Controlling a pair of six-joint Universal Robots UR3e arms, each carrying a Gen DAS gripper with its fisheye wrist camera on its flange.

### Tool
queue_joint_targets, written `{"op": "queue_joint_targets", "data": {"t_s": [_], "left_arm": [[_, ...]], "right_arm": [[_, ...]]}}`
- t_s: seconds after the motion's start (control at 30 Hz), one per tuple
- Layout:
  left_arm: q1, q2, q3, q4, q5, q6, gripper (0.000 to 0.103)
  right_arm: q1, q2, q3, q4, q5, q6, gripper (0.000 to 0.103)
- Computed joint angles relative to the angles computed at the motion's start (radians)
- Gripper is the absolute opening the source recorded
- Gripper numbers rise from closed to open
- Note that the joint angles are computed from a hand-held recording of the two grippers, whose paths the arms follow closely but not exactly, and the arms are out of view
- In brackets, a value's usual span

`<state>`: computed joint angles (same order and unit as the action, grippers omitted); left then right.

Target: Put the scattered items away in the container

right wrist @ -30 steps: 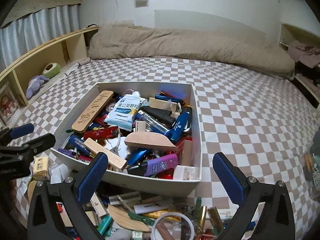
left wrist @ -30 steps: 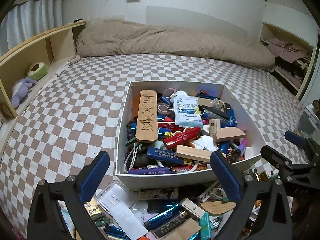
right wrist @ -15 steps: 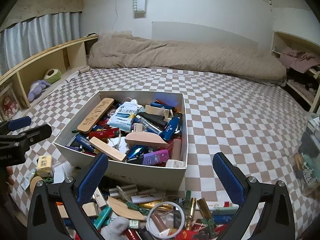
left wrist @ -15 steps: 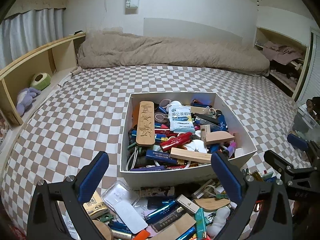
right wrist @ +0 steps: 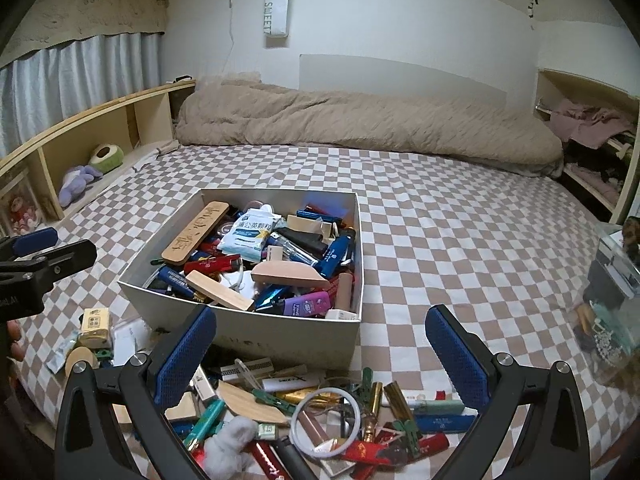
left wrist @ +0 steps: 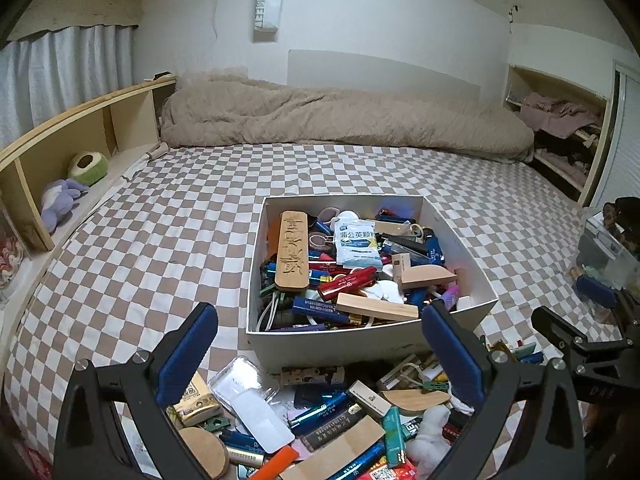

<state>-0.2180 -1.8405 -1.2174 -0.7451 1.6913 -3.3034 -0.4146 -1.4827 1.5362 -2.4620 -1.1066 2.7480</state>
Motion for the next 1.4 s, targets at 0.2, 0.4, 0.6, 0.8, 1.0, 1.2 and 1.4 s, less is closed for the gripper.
{"op": "queue_joint_targets", "data": {"t_s": [0.2,0.4,0.6,0.8,1.0,1.2,1.4], "left_arm": [[-0.002,0.080,-0.136,0.103,-0.002,-0.001,0.103],[-0.010,0.136,-0.251,0.190,-0.003,0.006,0.103],[0.003,0.201,-0.399,0.299,-0.028,0.002,0.103],[0.033,0.247,-0.535,0.377,-0.036,-0.009,0.103],[0.065,0.269,-0.645,0.400,-0.047,-0.024,0.103],[0.085,0.278,-0.747,0.412,-0.046,-0.043,0.103],[0.105,0.308,-0.865,0.409,-0.069,-0.063,0.103]], "right_arm": [[-0.043,-0.087,0.110,-0.044,0.041,-0.028,0.103],[-0.085,-0.170,0.252,-0.152,0.084,-0.061,0.103],[-0.120,-0.217,0.357,-0.194,0.111,-0.090,0.103],[-0.134,-0.225,0.452,-0.221,0.088,-0.121,0.103],[-0.145,-0.218,0.519,-0.215,0.050,-0.150,0.103],[-0.125,-0.194,0.573,-0.218,-0.021,-0.196,0.103],[-0.086,-0.156,0.611,-0.225,-0.103,-0.226,0.103]]}}
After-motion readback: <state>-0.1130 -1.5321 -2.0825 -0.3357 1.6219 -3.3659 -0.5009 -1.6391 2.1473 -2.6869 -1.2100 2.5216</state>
